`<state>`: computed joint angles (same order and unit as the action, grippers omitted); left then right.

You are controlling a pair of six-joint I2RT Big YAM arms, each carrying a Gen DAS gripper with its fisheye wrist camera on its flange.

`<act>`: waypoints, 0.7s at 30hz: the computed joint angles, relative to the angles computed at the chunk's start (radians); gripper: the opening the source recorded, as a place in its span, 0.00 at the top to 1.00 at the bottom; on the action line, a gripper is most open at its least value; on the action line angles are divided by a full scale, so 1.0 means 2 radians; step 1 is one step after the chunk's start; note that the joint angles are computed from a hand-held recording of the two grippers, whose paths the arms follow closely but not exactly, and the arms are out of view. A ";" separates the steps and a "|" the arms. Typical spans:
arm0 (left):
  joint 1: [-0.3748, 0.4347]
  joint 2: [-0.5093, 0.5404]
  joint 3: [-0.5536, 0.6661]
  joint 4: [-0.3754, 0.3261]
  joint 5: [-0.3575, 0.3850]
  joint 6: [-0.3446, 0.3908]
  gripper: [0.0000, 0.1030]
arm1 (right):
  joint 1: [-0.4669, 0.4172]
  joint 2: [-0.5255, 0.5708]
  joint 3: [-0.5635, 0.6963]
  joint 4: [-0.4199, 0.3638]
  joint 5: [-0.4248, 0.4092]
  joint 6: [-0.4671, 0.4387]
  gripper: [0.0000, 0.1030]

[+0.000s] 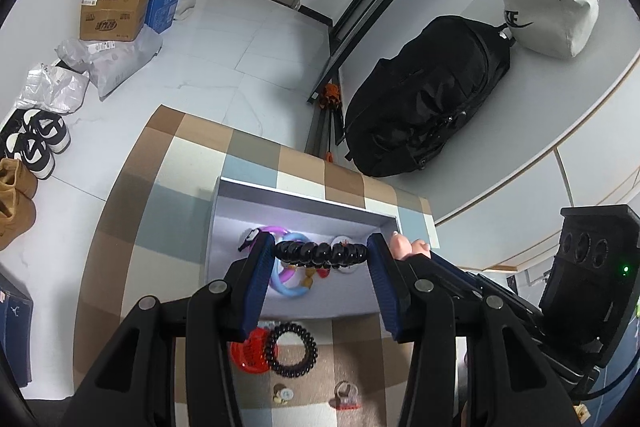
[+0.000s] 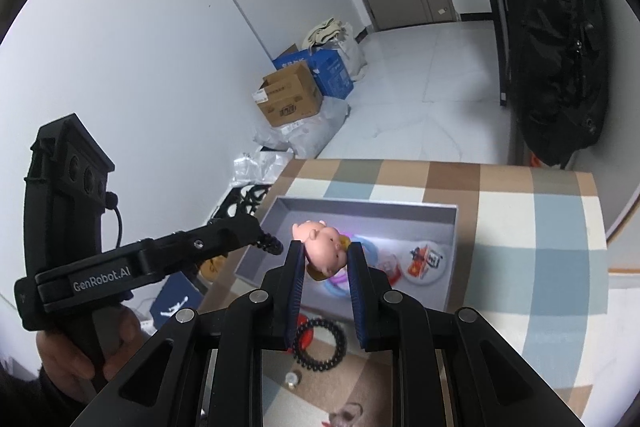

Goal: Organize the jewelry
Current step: 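Carry the bracelet and pig toy into the silver box and open both grippers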

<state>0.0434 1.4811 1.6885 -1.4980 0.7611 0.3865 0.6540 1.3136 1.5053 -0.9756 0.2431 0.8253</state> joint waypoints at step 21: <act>-0.028 0.027 0.010 -0.006 -0.032 -0.017 0.59 | -0.046 0.005 -0.022 0.015 -0.050 0.026 0.80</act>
<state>-0.0130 1.5346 1.7089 -1.5102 0.6977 0.3520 0.5615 1.3228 1.4610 -0.9452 0.1435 0.8781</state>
